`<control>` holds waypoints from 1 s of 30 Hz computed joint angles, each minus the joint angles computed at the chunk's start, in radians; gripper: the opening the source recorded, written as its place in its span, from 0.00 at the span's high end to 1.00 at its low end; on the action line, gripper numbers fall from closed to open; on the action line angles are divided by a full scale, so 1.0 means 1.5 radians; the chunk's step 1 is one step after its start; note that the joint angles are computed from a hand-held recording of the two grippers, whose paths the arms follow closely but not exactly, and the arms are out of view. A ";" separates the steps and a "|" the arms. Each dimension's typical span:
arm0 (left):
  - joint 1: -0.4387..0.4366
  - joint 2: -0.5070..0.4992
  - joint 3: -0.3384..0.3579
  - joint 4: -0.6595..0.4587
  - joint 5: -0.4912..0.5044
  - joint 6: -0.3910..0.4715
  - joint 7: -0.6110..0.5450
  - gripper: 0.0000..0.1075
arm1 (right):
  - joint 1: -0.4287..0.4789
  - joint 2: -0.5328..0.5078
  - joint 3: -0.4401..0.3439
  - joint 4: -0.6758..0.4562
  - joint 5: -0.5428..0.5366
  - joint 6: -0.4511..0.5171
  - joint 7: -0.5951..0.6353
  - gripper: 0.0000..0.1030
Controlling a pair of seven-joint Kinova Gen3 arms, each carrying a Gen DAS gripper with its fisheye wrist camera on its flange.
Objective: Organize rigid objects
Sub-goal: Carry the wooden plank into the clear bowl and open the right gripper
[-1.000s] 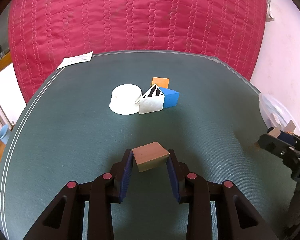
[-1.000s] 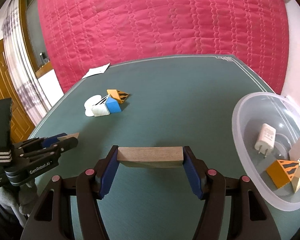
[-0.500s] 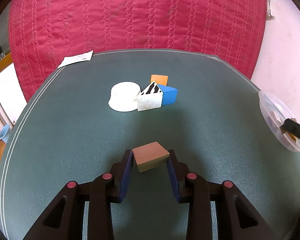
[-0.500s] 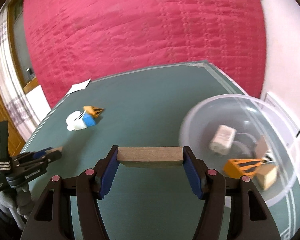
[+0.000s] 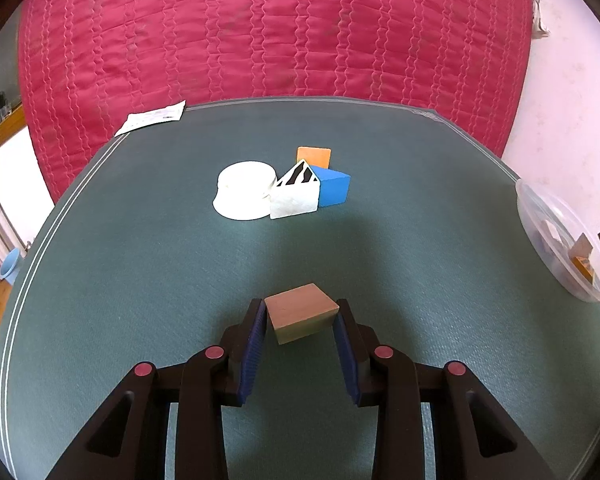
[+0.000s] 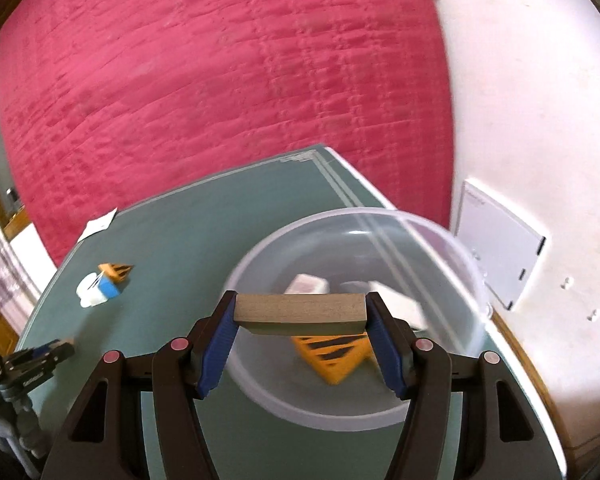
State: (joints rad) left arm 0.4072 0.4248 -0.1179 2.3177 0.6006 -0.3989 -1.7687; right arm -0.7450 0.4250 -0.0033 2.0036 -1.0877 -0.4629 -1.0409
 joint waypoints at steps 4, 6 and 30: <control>0.014 0.002 -0.006 -0.003 0.018 0.002 -0.009 0.66 | 0.011 -0.007 0.005 0.015 -0.014 -0.014 -0.006 0.38; 0.017 0.003 -0.006 -0.004 0.024 0.003 -0.012 0.66 | 0.019 -0.007 0.005 0.020 -0.023 -0.021 -0.008 0.38; 0.050 0.008 -0.012 -0.020 0.075 0.018 -0.044 0.66 | 0.044 -0.016 -0.002 0.055 0.030 -0.049 -0.119 0.31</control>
State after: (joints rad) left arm 0.4821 0.4366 -0.1352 2.2873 0.7137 -0.3720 -1.8345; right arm -0.6784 0.4016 -0.0059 2.0859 -1.0433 -0.5365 -1.2188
